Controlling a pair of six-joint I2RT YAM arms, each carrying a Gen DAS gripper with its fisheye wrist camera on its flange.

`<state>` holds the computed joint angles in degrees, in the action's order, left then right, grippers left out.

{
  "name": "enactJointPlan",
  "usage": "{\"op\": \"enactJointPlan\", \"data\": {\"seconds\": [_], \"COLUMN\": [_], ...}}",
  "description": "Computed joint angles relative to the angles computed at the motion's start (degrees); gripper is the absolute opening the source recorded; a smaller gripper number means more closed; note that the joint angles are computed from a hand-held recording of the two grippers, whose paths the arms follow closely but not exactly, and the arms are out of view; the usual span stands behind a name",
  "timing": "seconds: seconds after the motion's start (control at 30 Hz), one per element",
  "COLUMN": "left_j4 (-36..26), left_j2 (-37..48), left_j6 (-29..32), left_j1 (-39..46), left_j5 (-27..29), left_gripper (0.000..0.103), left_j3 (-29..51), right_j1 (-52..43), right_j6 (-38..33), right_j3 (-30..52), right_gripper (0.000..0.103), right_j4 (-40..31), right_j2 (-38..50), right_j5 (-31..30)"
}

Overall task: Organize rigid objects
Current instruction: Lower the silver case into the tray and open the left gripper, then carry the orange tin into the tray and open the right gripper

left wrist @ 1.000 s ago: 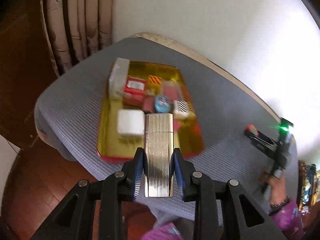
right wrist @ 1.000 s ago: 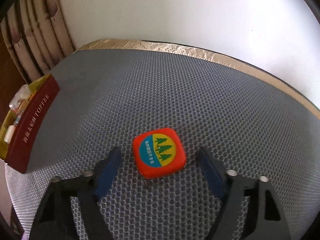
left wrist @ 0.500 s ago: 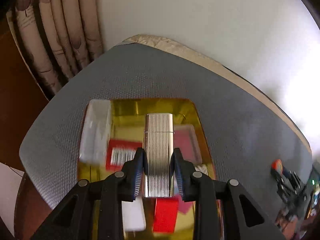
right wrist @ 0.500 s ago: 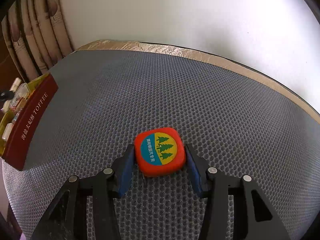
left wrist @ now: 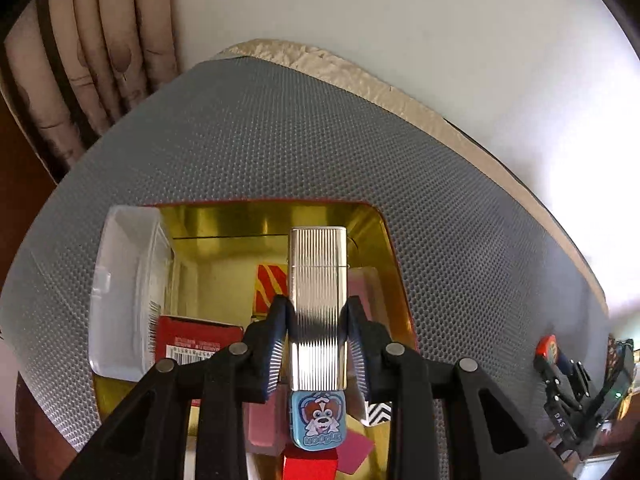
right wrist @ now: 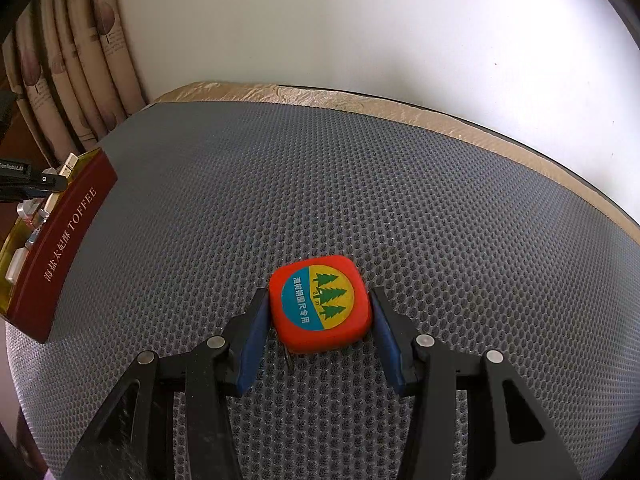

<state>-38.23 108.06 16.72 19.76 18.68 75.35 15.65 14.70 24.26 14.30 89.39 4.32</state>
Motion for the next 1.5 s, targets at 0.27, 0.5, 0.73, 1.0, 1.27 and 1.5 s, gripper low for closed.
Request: {"op": "enactJointPlan", "data": {"seconds": [0.27, 0.5, 0.73, 1.0, 1.27, 1.5], "left_j4": [-0.33, 2.49, 6.13, 7.03, 6.41, 2.75], "left_j2": [-7.19, -31.02, -36.16, -27.26, -32.14, -24.98], "left_j6": [0.54, 8.04, 20.63, 21.36, 23.27, 20.83], "left_j1": [4.42, 18.52, 39.74, 41.44, 41.10, 42.32], "left_j5": [5.47, 11.71, 12.82, 9.16, 9.95, 9.57], "left_gripper": [0.036, 0.040, 0.041, 0.041, 0.041, 0.041], "left_j3": [-4.55, -24.63, -33.67, -31.56, -33.82, -28.19], "right_j1": [0.09, 0.24, 1.03, 1.72, 9.37, 25.28], "right_j6": [0.08, 0.08, 0.98, 8.16, 16.90, 21.57], "right_j3": [0.15, 0.28, 1.22, -2.01, -0.33, 14.69], "right_gripper": [0.047, 0.047, 0.047, 0.046, 0.046, 0.046], "right_j4": [-0.19, -0.53, -6.14, -10.98, -19.25, -20.73], "right_j2": [0.12, 0.13, -1.94, -9.59, -21.55, -12.49], "right_j5": [0.14, 0.43, 1.47, -3.23, -7.09, -6.60]}}
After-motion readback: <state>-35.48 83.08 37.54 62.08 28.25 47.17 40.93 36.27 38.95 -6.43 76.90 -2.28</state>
